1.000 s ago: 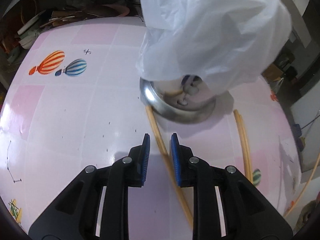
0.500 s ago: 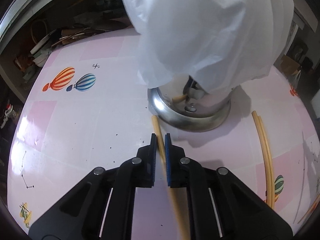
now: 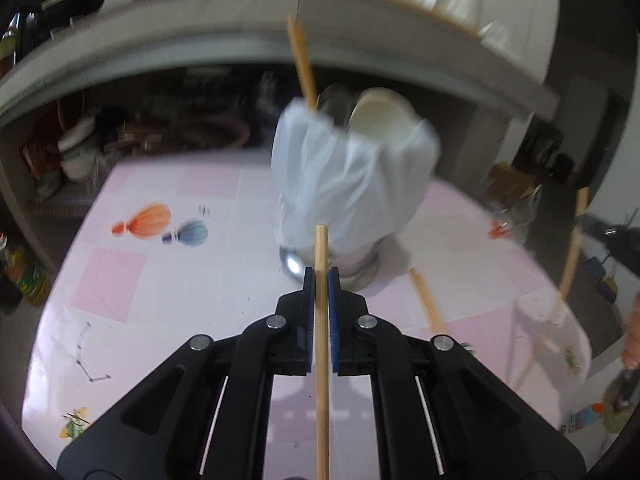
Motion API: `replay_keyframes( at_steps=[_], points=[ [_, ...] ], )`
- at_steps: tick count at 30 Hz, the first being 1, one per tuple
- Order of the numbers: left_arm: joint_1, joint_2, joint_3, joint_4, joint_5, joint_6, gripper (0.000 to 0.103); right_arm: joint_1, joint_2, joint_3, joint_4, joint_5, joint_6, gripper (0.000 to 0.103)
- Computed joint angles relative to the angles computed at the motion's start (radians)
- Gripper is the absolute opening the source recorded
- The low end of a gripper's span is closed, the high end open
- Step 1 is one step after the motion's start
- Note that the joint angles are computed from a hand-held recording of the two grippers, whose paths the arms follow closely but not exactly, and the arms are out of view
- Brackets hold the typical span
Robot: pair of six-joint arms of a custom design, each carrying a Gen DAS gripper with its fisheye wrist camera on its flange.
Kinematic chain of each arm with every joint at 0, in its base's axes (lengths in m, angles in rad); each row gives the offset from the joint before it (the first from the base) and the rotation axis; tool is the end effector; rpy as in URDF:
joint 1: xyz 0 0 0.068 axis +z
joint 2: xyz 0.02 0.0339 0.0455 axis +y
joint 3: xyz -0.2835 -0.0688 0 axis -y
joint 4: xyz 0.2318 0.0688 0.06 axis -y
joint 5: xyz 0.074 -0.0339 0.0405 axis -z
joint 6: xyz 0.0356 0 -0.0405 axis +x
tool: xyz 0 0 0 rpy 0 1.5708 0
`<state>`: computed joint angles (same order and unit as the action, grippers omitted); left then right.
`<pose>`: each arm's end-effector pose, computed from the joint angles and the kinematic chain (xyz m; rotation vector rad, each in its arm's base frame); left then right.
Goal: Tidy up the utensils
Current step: 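Carry the left gripper's chopstick over the holder and lower it in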
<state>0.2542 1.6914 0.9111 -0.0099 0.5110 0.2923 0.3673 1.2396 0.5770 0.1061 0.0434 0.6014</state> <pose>0.3286 0.0674 0.1999 0.2840 2.2403 -0.3155 0.2250 0.0849 0.2284 0.2797 2.1541 0.5202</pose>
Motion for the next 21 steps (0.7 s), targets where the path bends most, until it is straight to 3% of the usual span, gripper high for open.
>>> replay_keyframes(
  at_steps=[5, 8, 14, 21],
  points=[
    [0.1, -0.148, -0.032, -0.01, 0.175, 0.036, 0.005, 0.032, -0.024, 0.013, -0.03, 0.031, 0.001, 0.007],
    [0.132, -0.208, -0.032, -0.002, 0.233, 0.027, 0.005, 0.049, -0.033, 0.018, -0.039, 0.047, 0.005, 0.007],
    [0.142, -0.275, 0.011, -0.002, 0.285, -0.023, 0.005, 0.072, -0.045, 0.027, -0.058, 0.066, 0.011, 0.007],
    [0.106, -0.275, 0.155, -0.084, 0.294, -0.068, 0.005, 0.079, -0.058, 0.029, -0.069, 0.075, 0.014, 0.007]
  ],
)
